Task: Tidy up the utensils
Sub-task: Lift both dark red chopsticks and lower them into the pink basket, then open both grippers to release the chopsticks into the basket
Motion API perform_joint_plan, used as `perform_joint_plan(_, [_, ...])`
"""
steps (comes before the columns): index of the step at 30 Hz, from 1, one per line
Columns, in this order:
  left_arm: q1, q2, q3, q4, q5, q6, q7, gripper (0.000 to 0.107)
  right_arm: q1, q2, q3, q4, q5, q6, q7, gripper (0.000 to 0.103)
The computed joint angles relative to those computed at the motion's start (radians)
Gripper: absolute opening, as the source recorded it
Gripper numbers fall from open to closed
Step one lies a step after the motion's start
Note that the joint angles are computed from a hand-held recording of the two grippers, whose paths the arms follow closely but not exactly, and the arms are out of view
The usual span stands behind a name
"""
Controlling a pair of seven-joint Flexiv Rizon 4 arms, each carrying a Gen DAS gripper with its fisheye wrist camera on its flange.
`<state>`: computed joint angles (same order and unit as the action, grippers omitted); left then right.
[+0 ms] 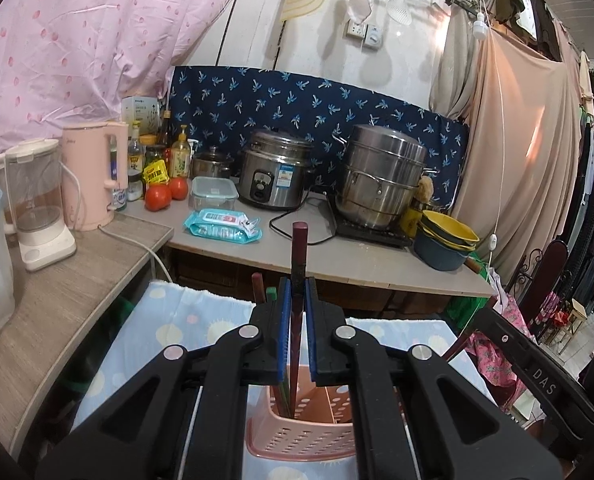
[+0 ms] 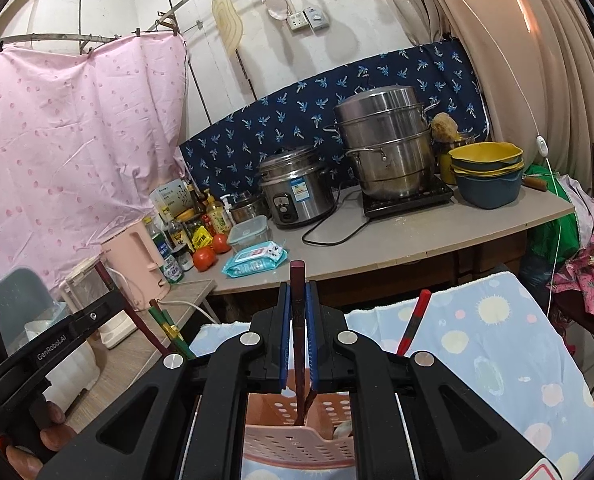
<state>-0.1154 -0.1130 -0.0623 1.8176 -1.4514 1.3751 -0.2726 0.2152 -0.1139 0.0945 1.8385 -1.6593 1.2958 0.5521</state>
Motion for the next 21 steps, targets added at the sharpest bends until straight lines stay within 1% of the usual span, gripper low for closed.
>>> perform_joint_plan(3, [-0.007, 0.006, -0.004, 0.008, -0.033, 0.015, 0.028, 0.007, 0.001, -0.001, 0.001, 0.007, 0.004, 0.000, -0.004, 0.008])
perform_joint_plan(4, [-0.010, 0.007, -0.003, 0.010, -0.043, 0.018, 0.036, 0.009, 0.001, 0.001, 0.002, 0.010, 0.003, -0.003, -0.002, 0.008])
perform_joint_plan(5, [-0.012, 0.009, 0.000, 0.013, -0.033, 0.020, 0.025, 0.016, 0.000, 0.003, 0.001, 0.011, -0.011, -0.004, 0.012, 0.011])
perform_joint_plan(6, [-0.013, 0.010, 0.002, 0.015, -0.027, 0.023, 0.019, 0.021, 0.002, 0.007, 0.004, 0.018, -0.009, -0.016, 0.011, 0.017])
perform_joint_plan(7, [-0.015, 0.012, 0.002, 0.017, -0.034, 0.029, 0.022, 0.026, 0.001, 0.010, 0.004, 0.020, -0.012, -0.020, 0.015, 0.019])
perform_joint_plan(8, [-0.017, 0.014, 0.002, 0.019, -0.039, 0.037, 0.026, 0.028, 0.000, 0.013, 0.005, 0.024, -0.016, -0.022, 0.020, 0.020])
perform_joint_plan(12, [-0.019, 0.026, 0.010, 0.035, -0.031, 0.030, 0.015, 0.029, -0.005, 0.030, 0.010, 0.040, -0.021, -0.022, 0.029, 0.020])
perform_joint_plan(14, [-0.022, 0.033, 0.012, 0.045, -0.025, 0.036, 0.011, 0.033, -0.003, 0.041, 0.015, 0.050, -0.019, -0.036, 0.022, 0.020])
perform_joint_plan(21, [-0.035, 0.077, 0.025, 0.101, -0.004, 0.029, 0.011, 0.033, 0.003, 0.074, 0.034, 0.089, 0.007, -0.044, -0.010, 0.020])
